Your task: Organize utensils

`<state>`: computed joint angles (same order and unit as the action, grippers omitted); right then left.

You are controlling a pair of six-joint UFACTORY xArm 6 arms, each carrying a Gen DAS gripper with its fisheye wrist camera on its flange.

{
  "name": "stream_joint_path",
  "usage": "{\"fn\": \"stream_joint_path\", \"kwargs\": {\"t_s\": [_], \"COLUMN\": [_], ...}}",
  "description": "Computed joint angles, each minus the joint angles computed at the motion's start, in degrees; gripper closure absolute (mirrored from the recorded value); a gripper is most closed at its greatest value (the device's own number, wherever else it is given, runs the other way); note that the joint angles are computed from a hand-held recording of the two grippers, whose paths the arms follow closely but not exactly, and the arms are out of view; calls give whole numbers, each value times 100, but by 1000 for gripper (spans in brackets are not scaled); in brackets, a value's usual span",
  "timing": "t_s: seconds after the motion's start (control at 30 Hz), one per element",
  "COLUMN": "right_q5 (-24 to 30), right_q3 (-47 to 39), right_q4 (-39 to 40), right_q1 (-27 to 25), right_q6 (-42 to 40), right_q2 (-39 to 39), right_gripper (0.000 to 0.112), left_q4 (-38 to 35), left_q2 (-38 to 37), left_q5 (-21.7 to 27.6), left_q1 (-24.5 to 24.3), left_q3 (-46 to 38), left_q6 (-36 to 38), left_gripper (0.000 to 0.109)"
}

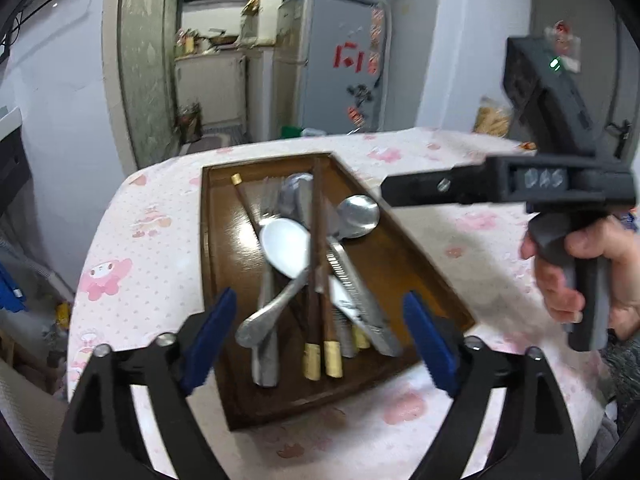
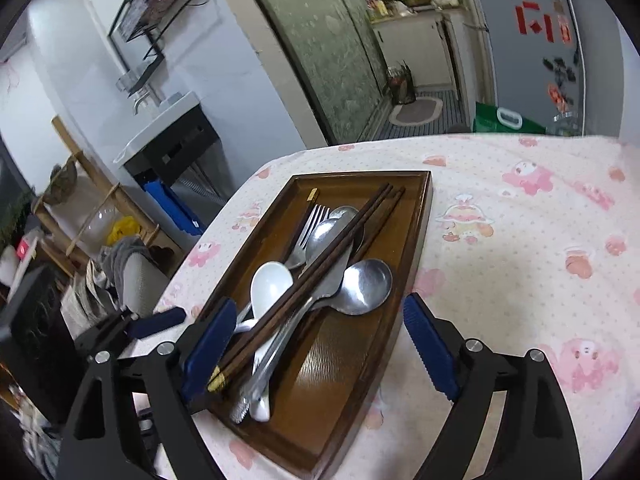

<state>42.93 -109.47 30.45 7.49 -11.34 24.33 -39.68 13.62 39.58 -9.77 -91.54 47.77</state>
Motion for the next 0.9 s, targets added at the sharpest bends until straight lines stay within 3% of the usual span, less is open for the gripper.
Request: {"fn": "stream_joint_path", "kwargs": {"t_s": [0.07,0.2,0.27,0.4,0.47,0.6,0.73,0.9], "right_q5": [-251,-1433,-2223,-3300,-3459,-3713,-3997,-4138], "right_q3": [443,2008,2845,3942,4221,4446,4438,4431], "right_q4": [-74,24,419,1378,1948,3987,5406,5544], "right_q1": [57,237,341,542,587,720,824,909], "right_q6": [-198,-1176,-1768,-3166,-3820,-5791,-7151,-7462], "right_q2": [-296,-1299,-1833,-2576,-2809,-3107,-3224,-3237], "right_gripper": [25,21,12,12,12,12,12,12], "left_q4": [-378,-1177,-1875,-2557,-2836,-3570,-4420,-4320], "left_q2": [-228,-883,-1250,-1648,-1725,-1837,-1999,-2008], "left_q5": [10,-392,-640,-795,-878,-1084,-1170,-1469], "left_q1": [21,-52,-99,-166,-203,-244,-239,-390], "left_q3": [273,1112,1559,2032,2145,2275,2402,2433], "left_q6": [319,1252,1932,2833,3138,3697,4457,4444], "left_gripper": [12,10,8,8,8,8,8,8]}}
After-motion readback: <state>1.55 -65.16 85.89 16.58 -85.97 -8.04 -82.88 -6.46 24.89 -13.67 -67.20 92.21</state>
